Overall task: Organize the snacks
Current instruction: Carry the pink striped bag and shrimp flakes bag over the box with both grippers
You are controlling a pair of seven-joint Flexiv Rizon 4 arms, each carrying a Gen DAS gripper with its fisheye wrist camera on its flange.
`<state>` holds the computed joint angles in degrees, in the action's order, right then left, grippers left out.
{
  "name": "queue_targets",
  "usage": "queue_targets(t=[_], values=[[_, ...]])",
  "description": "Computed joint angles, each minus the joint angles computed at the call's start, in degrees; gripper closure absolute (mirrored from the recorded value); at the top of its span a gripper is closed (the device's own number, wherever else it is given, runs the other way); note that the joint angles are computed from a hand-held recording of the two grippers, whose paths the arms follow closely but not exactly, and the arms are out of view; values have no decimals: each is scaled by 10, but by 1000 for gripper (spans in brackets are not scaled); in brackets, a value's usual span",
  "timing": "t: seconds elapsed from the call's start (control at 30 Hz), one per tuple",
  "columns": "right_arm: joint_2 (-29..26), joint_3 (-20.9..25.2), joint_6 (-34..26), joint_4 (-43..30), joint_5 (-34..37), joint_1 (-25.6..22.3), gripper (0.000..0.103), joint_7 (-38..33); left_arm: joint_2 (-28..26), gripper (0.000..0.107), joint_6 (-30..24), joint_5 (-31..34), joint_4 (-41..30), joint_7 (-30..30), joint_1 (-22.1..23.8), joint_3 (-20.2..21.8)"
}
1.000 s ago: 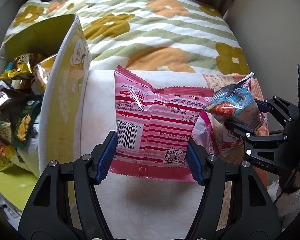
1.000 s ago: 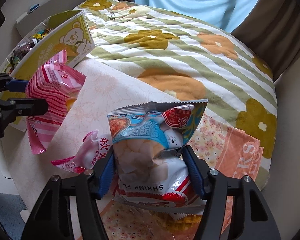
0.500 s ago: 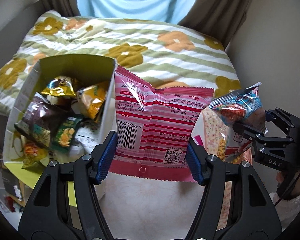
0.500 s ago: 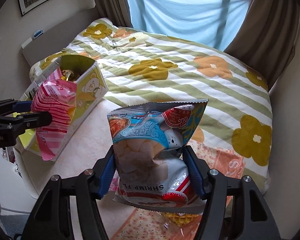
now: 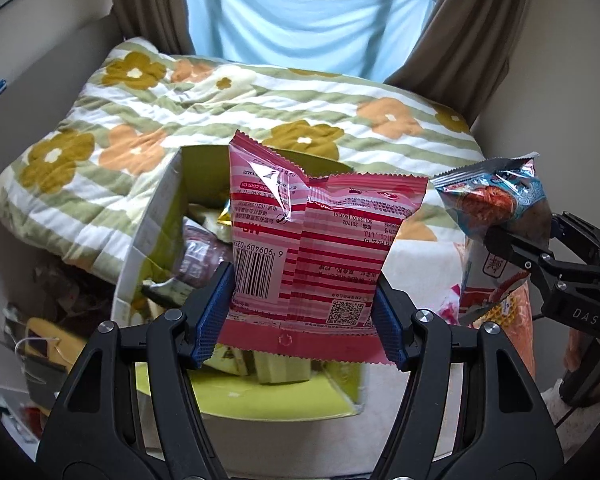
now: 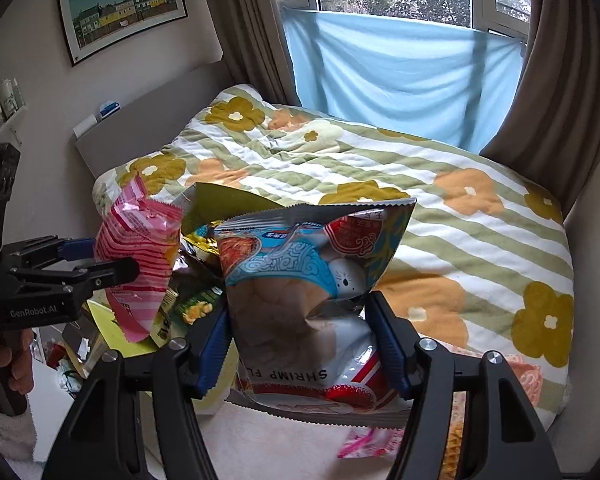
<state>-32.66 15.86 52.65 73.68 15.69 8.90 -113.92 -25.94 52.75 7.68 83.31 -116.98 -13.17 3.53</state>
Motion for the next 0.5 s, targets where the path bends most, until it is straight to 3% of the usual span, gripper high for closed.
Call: queue_targets(t=[0.23,0.5], values=[[-14,-20,26,7,-41,67,42,110,37,45,47,-80,106,116,72,-24],[-18,-29,44,40,-96,114,42,240,58,45,70,-171,181,235,120,-36]])
